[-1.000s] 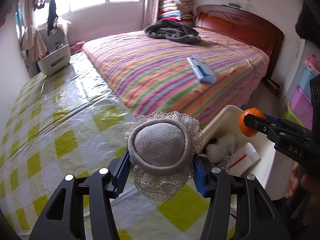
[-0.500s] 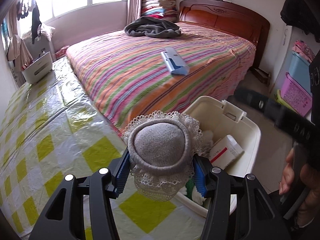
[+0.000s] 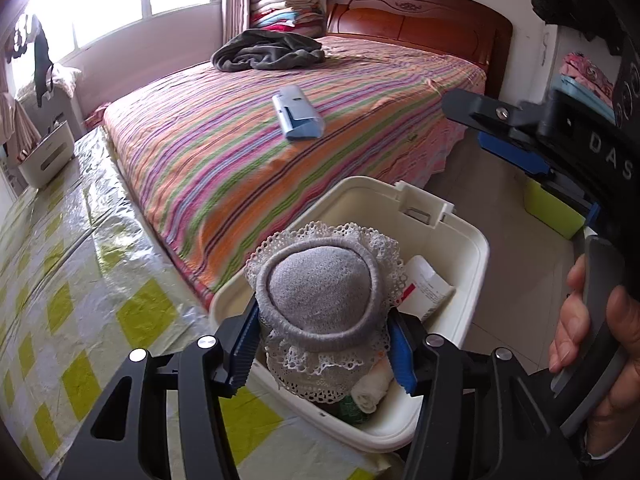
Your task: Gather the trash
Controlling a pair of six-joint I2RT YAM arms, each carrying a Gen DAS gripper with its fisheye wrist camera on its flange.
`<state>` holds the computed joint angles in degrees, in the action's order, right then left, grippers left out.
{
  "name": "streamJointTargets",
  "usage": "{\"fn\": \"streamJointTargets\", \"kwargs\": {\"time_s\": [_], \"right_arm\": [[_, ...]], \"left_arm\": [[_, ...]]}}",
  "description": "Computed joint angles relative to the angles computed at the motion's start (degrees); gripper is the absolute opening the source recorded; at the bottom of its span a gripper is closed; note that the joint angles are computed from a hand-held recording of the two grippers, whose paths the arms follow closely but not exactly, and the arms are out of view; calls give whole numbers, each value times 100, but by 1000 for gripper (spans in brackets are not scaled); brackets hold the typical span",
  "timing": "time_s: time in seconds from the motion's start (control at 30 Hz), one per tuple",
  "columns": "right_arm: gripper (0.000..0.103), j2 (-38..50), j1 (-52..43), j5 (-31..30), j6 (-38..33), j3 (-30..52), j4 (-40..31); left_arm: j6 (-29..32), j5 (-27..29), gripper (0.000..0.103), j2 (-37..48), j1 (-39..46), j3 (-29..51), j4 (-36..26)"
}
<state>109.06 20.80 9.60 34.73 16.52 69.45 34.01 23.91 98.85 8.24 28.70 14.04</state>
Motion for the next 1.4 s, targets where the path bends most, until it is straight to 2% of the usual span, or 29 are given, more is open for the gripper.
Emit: {"fn": "streamJointTargets", "kwargs": {"time_s": [0.2, 0.3, 0.4, 0.47, 0.53, 0.73, 0.8, 0.9, 1.1, 1.23, 1.3, 1.4], "right_arm": [[64, 105, -42, 21, -5, -21, 150], [65, 74, 7, 67, 14, -93, 216], [66, 113, 16, 62, 6, -100, 274], [66, 153, 11, 69, 5, -98, 334], [68, 89, -2, 102, -23, -170, 412], [72, -33, 318, 655, -80, -440, 549], [75, -98, 549, 863, -10, -533, 539], [81, -363, 1273, 1582, 2, -664, 262], [85, -1450, 2648, 2851, 221, -764, -1360], [86, -2142, 3609, 3708, 781, -689, -2845], [86, -2426, 4133, 4185, 1232, -523, -3894], [86, -2525, 4693, 4525, 1808, -274, -4876]], "left_arm": [[-81, -410, 56, 98, -293, -51, 122], [-183, -569, 65, 142, -330, -23, 99], [-231, -552, 69, 49, -272, -169, 363], [-238, -601, 77, -20, -256, -232, 439], [-187, -657, 77, -105, -231, -288, 469], [-124, -911, 77, -621, -48, -835, 1107], [-112, -843, 77, -828, 118, -925, 1035], [-65, -731, 77, -1243, 526, -1181, 1003], [318, -244, 77, -2064, 1627, -1575, 630], [657, 294, 77, -2664, 2489, -1669, 27], [929, 598, 77, -3045, 2934, -1701, -368], [1263, 1032, 77, -3547, 3561, -1777, -822]]}}
